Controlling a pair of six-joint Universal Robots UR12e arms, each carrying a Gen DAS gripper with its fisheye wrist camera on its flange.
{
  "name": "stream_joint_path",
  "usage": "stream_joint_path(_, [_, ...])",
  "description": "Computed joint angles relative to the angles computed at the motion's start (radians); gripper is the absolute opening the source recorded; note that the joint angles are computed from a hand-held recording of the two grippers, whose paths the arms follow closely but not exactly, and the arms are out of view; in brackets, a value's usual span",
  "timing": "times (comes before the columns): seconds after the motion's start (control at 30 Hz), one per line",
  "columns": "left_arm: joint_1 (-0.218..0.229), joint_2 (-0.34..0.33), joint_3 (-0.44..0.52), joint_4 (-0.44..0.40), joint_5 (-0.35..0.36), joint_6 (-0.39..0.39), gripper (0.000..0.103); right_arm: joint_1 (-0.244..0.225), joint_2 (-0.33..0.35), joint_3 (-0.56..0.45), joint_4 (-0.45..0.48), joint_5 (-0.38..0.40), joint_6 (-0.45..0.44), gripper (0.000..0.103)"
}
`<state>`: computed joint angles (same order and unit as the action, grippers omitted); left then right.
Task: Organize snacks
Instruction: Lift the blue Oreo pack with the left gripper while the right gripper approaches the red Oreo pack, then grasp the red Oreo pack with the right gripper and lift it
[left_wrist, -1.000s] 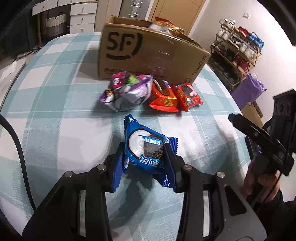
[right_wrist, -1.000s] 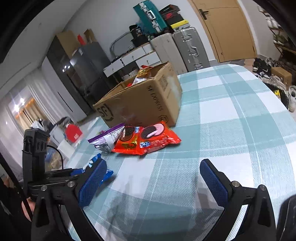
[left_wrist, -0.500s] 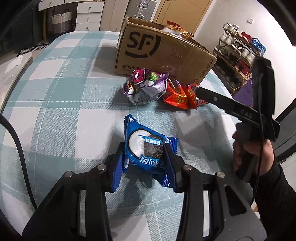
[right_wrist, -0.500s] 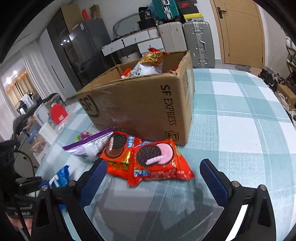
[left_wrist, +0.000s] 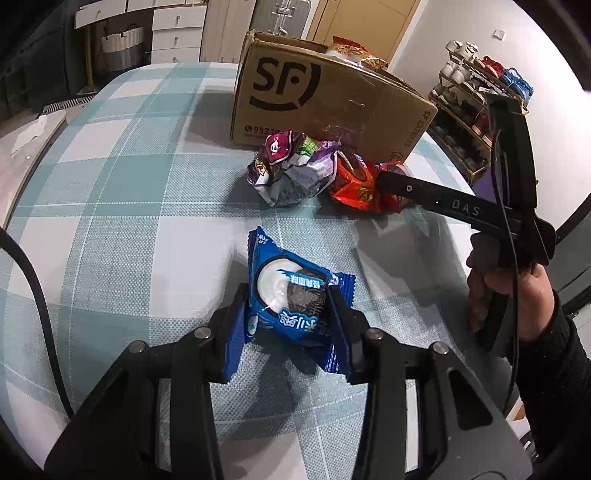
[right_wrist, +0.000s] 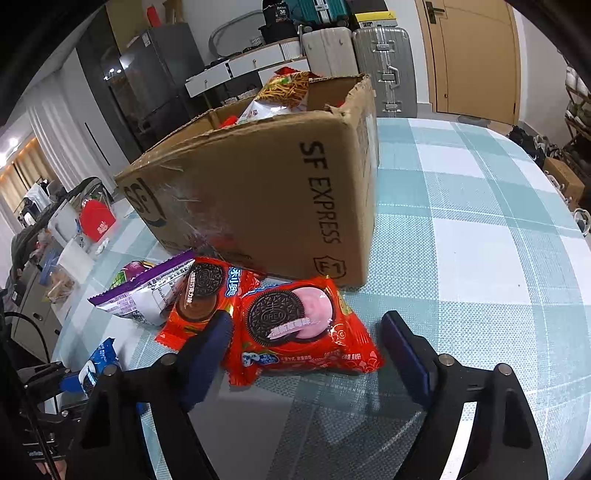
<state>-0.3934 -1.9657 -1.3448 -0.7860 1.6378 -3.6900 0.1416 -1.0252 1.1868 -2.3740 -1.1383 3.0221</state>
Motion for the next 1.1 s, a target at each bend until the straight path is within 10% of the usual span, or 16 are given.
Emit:
stream_joint_path(0.33, [-0.006,-0.002,0.008,-0.013,0.021,0.008,0.037,0.015,-0.001,-0.003,0.009,-0.029,-0.054,0.054])
stream_joint_path(0.73, [-0.017,0.006,0.006,-0.018,0.049,0.013,0.037,-0.021,-0.048,0.069,-0.041,0.071,0.024,0.049])
stream_joint_path(1.1, [-0.015,0.026,0.007,0.019,0.058,0.021,0.033,-0.09,-0.135,0.185,-0.128,0.311,0.142,0.049])
